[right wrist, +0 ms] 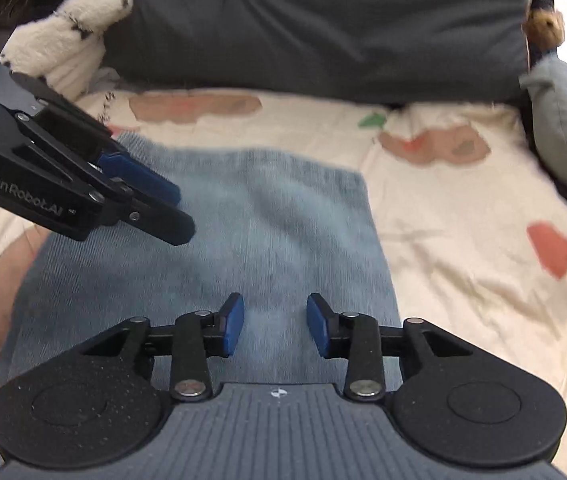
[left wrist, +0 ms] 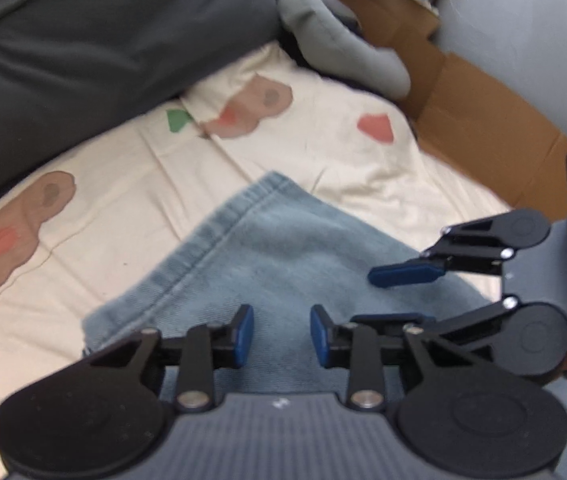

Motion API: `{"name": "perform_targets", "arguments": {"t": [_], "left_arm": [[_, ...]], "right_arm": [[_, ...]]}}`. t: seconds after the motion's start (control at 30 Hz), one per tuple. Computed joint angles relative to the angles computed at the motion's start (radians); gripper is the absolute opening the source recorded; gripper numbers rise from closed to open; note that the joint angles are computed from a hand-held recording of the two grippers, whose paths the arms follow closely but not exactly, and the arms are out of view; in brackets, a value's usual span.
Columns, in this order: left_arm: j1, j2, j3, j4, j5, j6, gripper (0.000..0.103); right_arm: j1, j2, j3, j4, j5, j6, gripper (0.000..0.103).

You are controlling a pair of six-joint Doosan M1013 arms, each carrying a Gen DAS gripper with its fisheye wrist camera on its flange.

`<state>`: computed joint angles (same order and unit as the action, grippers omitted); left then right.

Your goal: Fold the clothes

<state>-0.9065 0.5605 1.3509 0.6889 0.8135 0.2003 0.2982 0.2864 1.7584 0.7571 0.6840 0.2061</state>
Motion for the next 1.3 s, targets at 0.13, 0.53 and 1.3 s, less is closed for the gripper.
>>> {"name": "perform_targets", "arguments": {"t": [0.13, 0.53, 1.3], "left_arm": [[0.007, 0.016, -0.024, -0.036, 0.062, 0.056, 0.017], [0.014, 0.022, -0.051, -0.083, 0.133, 0.091, 0.003], [-0.048, 0.06, -0.15, -0.165, 0.125, 0.189, 0.037]], "right_arm": [[-0.006, -0.007, 0.015, -0.009, 0.002, 0.002, 0.054], [-0.075, -0.066, 0.082, -0.09, 0.049, 0.014, 0.056], [-0.239, -0.184, 0.204, -0.232, 0.047, 0.107, 0.057]]}}
